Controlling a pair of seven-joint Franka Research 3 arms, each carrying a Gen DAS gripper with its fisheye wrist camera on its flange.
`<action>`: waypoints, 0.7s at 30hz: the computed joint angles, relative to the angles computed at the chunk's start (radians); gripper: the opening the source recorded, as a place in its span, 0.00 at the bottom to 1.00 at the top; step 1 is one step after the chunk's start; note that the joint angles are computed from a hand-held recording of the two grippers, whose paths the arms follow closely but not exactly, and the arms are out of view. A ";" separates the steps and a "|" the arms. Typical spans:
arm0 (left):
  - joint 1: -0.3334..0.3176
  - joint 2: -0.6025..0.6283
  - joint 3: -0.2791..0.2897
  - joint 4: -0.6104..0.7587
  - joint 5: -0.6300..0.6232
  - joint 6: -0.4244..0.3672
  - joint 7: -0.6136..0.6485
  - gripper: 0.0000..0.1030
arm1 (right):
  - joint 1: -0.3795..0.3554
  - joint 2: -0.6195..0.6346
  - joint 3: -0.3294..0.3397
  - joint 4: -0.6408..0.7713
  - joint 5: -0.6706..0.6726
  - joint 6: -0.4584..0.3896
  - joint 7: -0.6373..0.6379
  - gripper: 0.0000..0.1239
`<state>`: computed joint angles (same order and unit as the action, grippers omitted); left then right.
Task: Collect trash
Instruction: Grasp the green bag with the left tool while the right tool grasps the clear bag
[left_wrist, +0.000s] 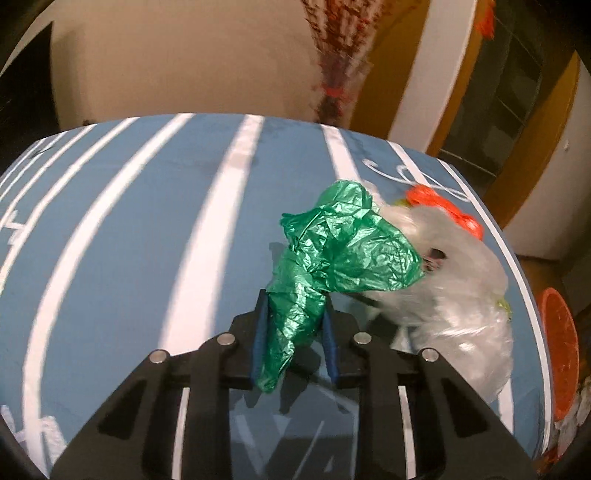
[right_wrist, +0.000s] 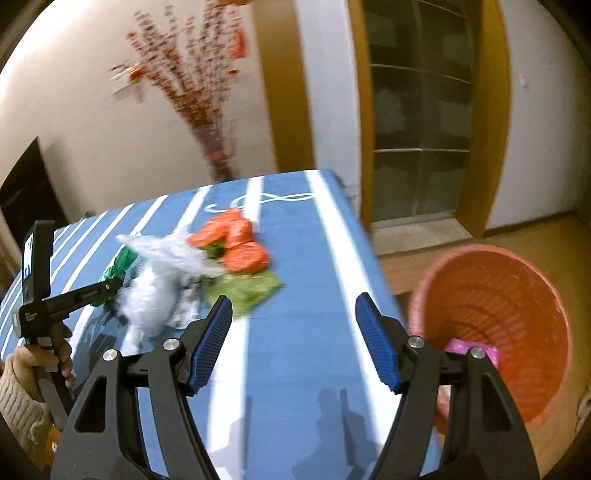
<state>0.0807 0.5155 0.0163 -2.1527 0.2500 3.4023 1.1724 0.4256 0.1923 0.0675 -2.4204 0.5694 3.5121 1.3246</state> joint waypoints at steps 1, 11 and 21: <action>-0.008 -0.012 0.023 -0.021 -0.011 0.019 -0.001 0.26 | 0.001 0.011 0.009 0.016 -0.016 -0.007 0.001 0.55; 0.049 -0.092 0.076 -0.145 -0.069 0.117 0.043 0.26 | 0.045 0.136 0.036 0.174 -0.148 -0.093 0.055 0.55; 0.169 -0.121 0.017 -0.191 -0.001 0.150 0.024 0.26 | 0.299 0.239 -0.204 0.310 -0.153 -0.248 0.086 0.20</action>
<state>0.2496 0.3946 0.0337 -2.3442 0.2494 3.5525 1.1961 0.7242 0.4311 -0.1369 -2.1099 0.4160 3.2644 1.4105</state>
